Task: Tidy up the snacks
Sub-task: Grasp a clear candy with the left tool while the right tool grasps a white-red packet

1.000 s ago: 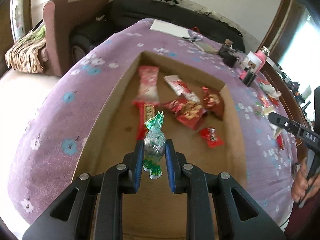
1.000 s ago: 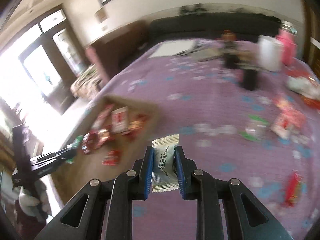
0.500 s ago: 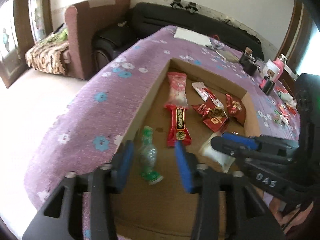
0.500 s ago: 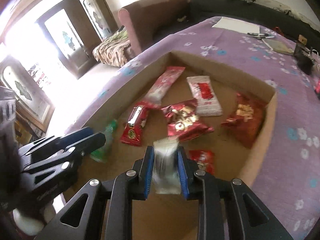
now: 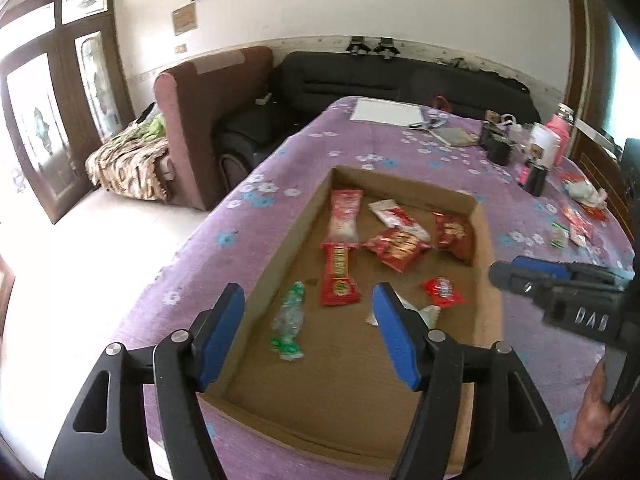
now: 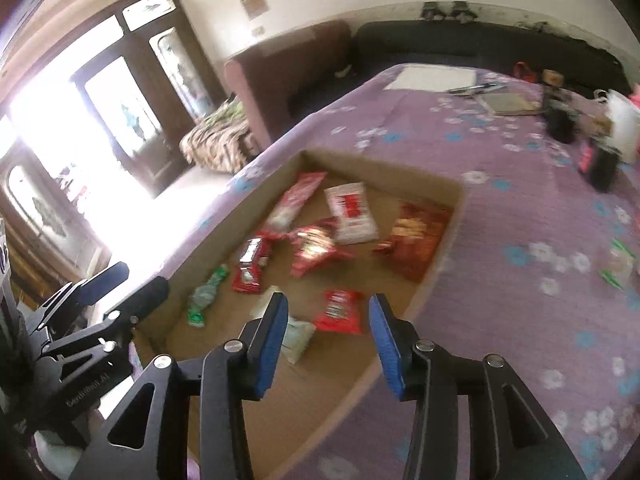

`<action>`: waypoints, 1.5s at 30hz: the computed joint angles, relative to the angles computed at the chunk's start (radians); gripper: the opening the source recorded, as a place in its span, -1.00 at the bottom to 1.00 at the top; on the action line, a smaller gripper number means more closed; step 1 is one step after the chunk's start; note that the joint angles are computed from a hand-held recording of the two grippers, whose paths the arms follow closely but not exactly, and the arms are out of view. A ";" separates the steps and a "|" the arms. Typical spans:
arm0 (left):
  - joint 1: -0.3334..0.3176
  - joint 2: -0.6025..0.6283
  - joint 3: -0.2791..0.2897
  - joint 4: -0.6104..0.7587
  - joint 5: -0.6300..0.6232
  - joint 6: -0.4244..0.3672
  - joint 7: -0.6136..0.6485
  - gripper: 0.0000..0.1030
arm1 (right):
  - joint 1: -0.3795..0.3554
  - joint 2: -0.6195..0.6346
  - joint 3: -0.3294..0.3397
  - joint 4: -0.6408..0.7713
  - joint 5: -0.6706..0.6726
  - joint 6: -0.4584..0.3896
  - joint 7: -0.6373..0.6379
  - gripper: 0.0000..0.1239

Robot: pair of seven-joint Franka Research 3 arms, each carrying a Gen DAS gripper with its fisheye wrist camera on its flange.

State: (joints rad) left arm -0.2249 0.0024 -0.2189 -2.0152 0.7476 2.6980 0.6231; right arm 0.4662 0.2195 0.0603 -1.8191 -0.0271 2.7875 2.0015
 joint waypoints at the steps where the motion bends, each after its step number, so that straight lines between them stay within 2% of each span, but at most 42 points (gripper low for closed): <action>1: -0.002 -0.003 -0.002 -0.004 -0.025 0.012 0.023 0.29 | -0.002 -0.026 -0.010 -0.034 -0.007 0.012 0.013 -0.29; 3: -0.006 -0.019 -0.005 -0.026 -0.104 0.063 0.087 0.29 | -0.013 -0.086 -0.034 -0.113 -0.043 0.042 0.058 -0.29; 6: -0.016 -0.036 -0.012 -0.049 -0.208 0.129 0.168 0.29 | -0.053 -0.182 -0.064 -0.222 -0.163 0.067 0.192 -0.29; 9: -0.032 -0.038 -0.024 -0.058 -0.271 0.180 0.237 0.29 | -0.144 -0.301 -0.077 -0.346 -0.276 0.086 0.353 -0.28; 12: -0.064 -0.020 -0.036 -0.051 -0.409 0.214 0.386 0.29 | -0.260 -0.375 -0.054 -0.414 -0.393 0.082 0.498 -0.24; 15: -0.085 0.010 -0.051 -0.026 -0.463 0.204 0.471 0.29 | -0.349 -0.404 -0.033 -0.443 -0.429 0.048 0.539 -0.23; 17: -0.095 0.026 -0.056 -0.009 -0.465 0.188 0.486 0.29 | -0.368 -0.385 -0.032 -0.434 -0.378 0.034 0.492 -0.23; 21: -0.107 0.055 -0.063 0.019 -0.493 0.161 0.516 0.29 | -0.345 -0.282 -0.046 -0.365 -0.131 0.047 0.280 -0.23; 23: -0.110 0.060 -0.062 0.023 -0.500 0.155 0.519 0.29 | -0.335 -0.221 -0.045 -0.308 -0.049 0.041 0.204 -0.23; 26: -0.109 0.065 -0.059 0.023 -0.504 0.146 0.519 0.29 | -0.308 -0.098 -0.057 -0.162 -0.060 -0.024 0.188 -0.23; 29: -0.106 0.068 -0.056 0.024 -0.514 0.137 0.519 0.29 | -0.253 0.015 -0.102 -0.014 -0.149 -0.139 0.254 -0.23; 31: -0.103 0.069 -0.055 0.024 -0.522 0.134 0.522 0.29 | -0.236 0.067 -0.117 0.052 -0.150 -0.191 0.269 -0.35; 32: -0.101 0.070 -0.054 0.024 -0.524 0.134 0.521 0.29 | -0.213 0.075 -0.139 0.062 -0.191 -0.189 0.306 -0.46; 35: -0.097 0.079 -0.056 0.029 -0.547 0.140 0.533 0.29 | -0.247 0.061 -0.097 0.026 -0.068 -0.139 0.209 -0.47; 37: -0.093 0.087 -0.064 0.034 -0.585 0.146 0.563 0.29 | -0.256 0.040 -0.068 -0.003 0.014 -0.135 0.138 -0.47; 40: -0.095 0.102 -0.077 0.047 -0.620 0.142 0.606 0.28 | -0.261 -0.024 -0.018 -0.076 0.166 -0.138 -0.036 -0.44; 41: -0.096 0.104 -0.082 0.050 -0.633 0.141 0.622 0.29 | -0.283 -0.048 0.022 -0.100 0.271 -0.145 -0.144 -0.41; 43: -0.099 0.106 -0.088 0.050 -0.653 0.141 0.648 0.29 | -0.304 -0.096 0.052 -0.143 0.487 -0.148 -0.326 -0.41; 44: -0.102 0.105 -0.089 0.050 -0.655 0.140 0.653 0.28 | -0.306 -0.128 0.052 -0.175 0.505 -0.124 -0.336 -0.36; 45: -0.104 0.105 -0.090 0.050 -0.658 0.140 0.659 0.28 | -0.280 -0.175 0.017 -0.227 0.454 -0.061 -0.288 -0.25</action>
